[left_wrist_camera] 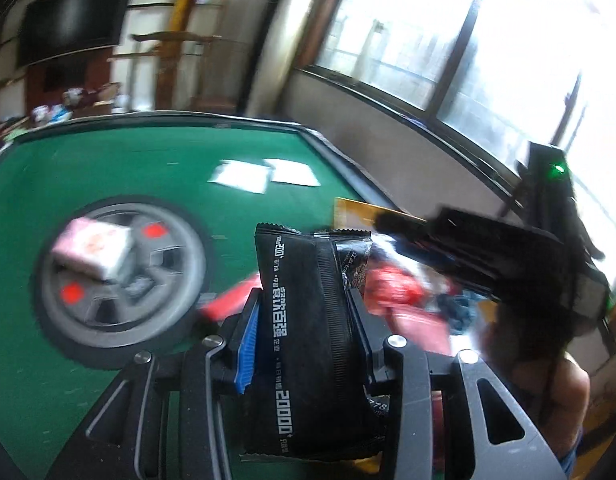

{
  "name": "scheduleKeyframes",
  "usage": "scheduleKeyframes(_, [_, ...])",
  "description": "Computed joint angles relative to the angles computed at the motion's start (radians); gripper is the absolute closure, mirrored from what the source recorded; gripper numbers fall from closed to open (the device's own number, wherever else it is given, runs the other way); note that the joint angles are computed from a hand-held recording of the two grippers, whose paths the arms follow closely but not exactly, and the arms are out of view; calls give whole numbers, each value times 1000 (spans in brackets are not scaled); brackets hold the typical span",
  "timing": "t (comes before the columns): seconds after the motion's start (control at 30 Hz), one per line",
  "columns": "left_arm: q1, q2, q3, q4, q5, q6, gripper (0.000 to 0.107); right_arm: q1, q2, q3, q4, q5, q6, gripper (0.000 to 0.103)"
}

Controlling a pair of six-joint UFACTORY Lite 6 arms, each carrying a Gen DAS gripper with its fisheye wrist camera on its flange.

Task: Organize soft objects
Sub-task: 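Carry the black snack bag and sock bundle toward the box tray, then lower the black snack bag and sock bundle into the tray and open both grippers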

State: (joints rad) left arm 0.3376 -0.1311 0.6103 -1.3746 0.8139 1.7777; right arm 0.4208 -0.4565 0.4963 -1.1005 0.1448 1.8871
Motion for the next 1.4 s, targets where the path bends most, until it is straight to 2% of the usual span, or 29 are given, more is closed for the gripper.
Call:
scheduleKeyframes(0.07, [110,45,20,-8,0,56,67,39,63,34,-37,-28,9,63])
scheduleKeyframes(0.1, [130,61,25,-23,-10,76,67,59,100,57,3,-31,-44,62])
scheduleKeyframes(0.2, [215,131,46,-82,-28,177,67,151,234,151,181,17,-266,59])
scheduleKeyframes(0.23, [234,161,60,-90,-31,197,67,177,287,190,268,42,-360,56])
scheduleKeyframes(0.27, [242,183,72,-93,-32,204,67,208,345,233,318,86,-412,47])
scheduleKeyframes(0.3, [248,200,82,-92,-31,209,67,221,386,258,326,106,-431,44])
scheduleKeyframes(0.43, [262,199,89,-73,-2,205,67,299,537,371,435,194,-597,43])
scheduleKeyframes(0.57, [260,209,103,-80,8,208,67,428,664,470,327,393,-567,40])
scheduleKeyframes(0.63, [260,210,103,-74,4,201,67,442,681,465,292,402,-563,40])
scheduleKeyframes(0.7, [253,213,104,-75,-7,196,67,457,688,467,265,437,-564,46])
scheduleKeyframes(0.73, [253,219,108,-76,-9,194,67,455,681,466,266,436,-563,48])
scheduleKeyframes(0.8, [254,223,110,-79,-8,193,67,431,622,425,260,391,-544,61])
scheduleKeyframes(0.93, [255,235,121,-75,17,191,67,345,393,268,135,247,-342,61])
scheduleKeyframes(1.1, [234,229,107,-69,34,190,67,209,151,100,-2,142,-137,61])
scheduleKeyframes(1.13, [229,223,104,-62,41,179,67,197,111,82,-28,174,-95,61])
scheduleKeyframes(1.2, [207,197,94,-36,59,141,67,224,-2,40,-23,345,-58,61])
scheduleKeyframes(1.27, [176,159,78,-16,80,111,67,199,-100,0,15,444,-75,61])
scheduleKeyframes(1.4, [7,53,35,15,72,-4,67,5,-224,-59,158,446,-240,61])
